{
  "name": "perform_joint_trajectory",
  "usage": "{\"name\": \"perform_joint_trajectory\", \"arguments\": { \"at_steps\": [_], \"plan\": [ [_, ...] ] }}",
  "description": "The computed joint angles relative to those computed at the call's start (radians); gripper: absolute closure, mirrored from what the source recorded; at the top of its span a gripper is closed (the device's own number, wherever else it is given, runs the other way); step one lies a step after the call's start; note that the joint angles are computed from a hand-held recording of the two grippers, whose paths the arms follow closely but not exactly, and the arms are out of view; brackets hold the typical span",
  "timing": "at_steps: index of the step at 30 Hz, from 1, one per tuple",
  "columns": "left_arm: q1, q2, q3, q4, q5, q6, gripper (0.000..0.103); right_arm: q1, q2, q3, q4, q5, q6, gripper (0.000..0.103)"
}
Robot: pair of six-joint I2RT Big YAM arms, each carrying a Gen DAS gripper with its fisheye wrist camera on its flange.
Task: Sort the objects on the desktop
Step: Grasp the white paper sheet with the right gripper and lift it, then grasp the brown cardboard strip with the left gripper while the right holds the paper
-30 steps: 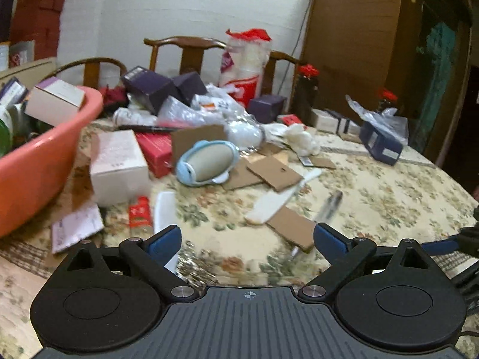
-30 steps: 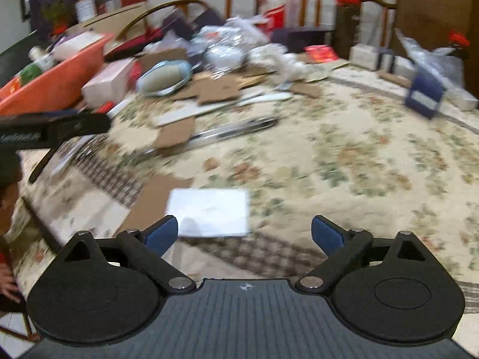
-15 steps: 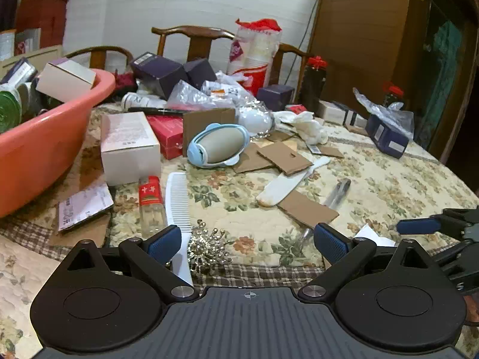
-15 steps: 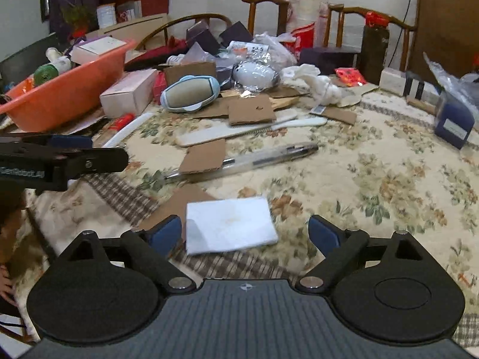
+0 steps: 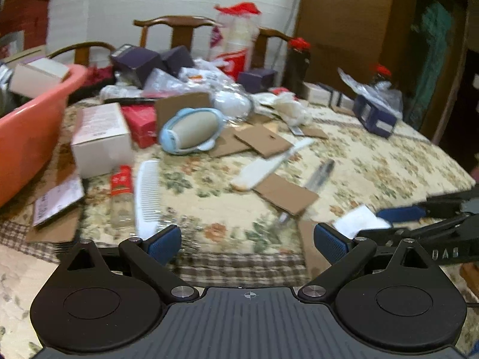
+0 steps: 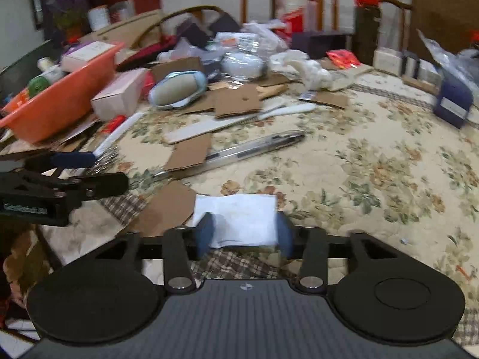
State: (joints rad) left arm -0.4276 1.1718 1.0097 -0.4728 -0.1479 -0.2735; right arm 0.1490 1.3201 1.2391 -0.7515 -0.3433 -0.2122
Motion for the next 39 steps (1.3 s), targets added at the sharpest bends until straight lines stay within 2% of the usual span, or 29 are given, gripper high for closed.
{"name": "perform_joint_trajectory", "arguments": {
  "at_steps": [2,4,8,9,10,11,12,13,14,16,19,21,23,25,27,33,37,39],
  "plan": [
    [-0.023,0.009,0.006,-0.006,-0.028,0.027,0.003,0.015,-0.007,-0.02,0.029,0.015,-0.046,0.027],
    [-0.044,0.013,0.008,-0.007,-0.056,0.051,0.003,0.034,-0.019,-0.048,0.076,0.058,-0.054,0.019],
    [-0.057,0.02,0.01,-0.013,-0.067,0.062,0.002,0.018,-0.006,-0.04,0.077,0.038,-0.048,0.02],
    [-0.055,0.021,0.009,-0.012,-0.068,0.057,0.003,0.016,-0.005,-0.04,0.08,0.036,-0.037,0.022],
    [-0.053,0.021,0.008,-0.01,-0.069,0.052,0.002,0.02,-0.009,-0.045,0.091,0.056,-0.024,0.033],
    [-0.05,0.021,0.008,-0.01,-0.069,0.046,0.002,0.026,-0.017,-0.051,0.101,0.081,-0.004,0.039],
    [-0.047,0.021,0.008,-0.01,-0.064,0.041,0.002,0.026,-0.02,-0.048,0.093,0.084,0.011,0.052],
    [-0.043,0.021,0.008,-0.01,-0.056,0.037,0.002,0.023,-0.02,-0.04,0.077,0.081,0.021,0.072],
    [-0.042,0.021,0.009,-0.011,-0.052,0.034,0.002,0.024,-0.021,-0.037,0.074,0.108,0.03,0.082],
    [-0.044,0.023,0.011,-0.011,-0.058,0.032,0.001,0.004,-0.003,-0.011,0.04,0.072,0.04,0.083],
    [-0.048,0.029,0.015,-0.01,-0.061,0.036,0.001,-0.027,0.037,0.061,-0.023,0.02,0.11,0.083],
    [-0.05,0.033,0.02,-0.015,-0.056,0.036,0.001,-0.043,0.033,0.096,0.001,-0.017,0.13,0.083],
    [-0.051,0.033,0.02,-0.012,-0.057,0.037,0.001,-0.046,0.004,0.112,0.041,-0.016,0.135,0.083],
    [-0.051,0.034,0.019,-0.008,-0.056,0.036,0.001,-0.057,-0.033,0.101,0.091,-0.052,0.14,0.085],
    [-0.049,0.037,0.021,-0.01,-0.054,0.035,0.001,-0.066,-0.049,0.085,0.107,-0.075,0.157,0.085],
    [-0.078,0.036,0.031,-0.051,-0.115,0.082,0.001,-0.064,0.018,0.069,0.02,-0.044,0.13,0.092],
    [-0.099,0.032,0.032,-0.075,-0.152,0.119,0.001,-0.084,0.063,0.115,0.004,-0.091,0.147,0.092],
    [-0.105,0.039,0.037,-0.086,-0.136,0.132,0.001,-0.095,0.067,0.12,0.009,-0.122,0.143,0.089]
  ]
}}
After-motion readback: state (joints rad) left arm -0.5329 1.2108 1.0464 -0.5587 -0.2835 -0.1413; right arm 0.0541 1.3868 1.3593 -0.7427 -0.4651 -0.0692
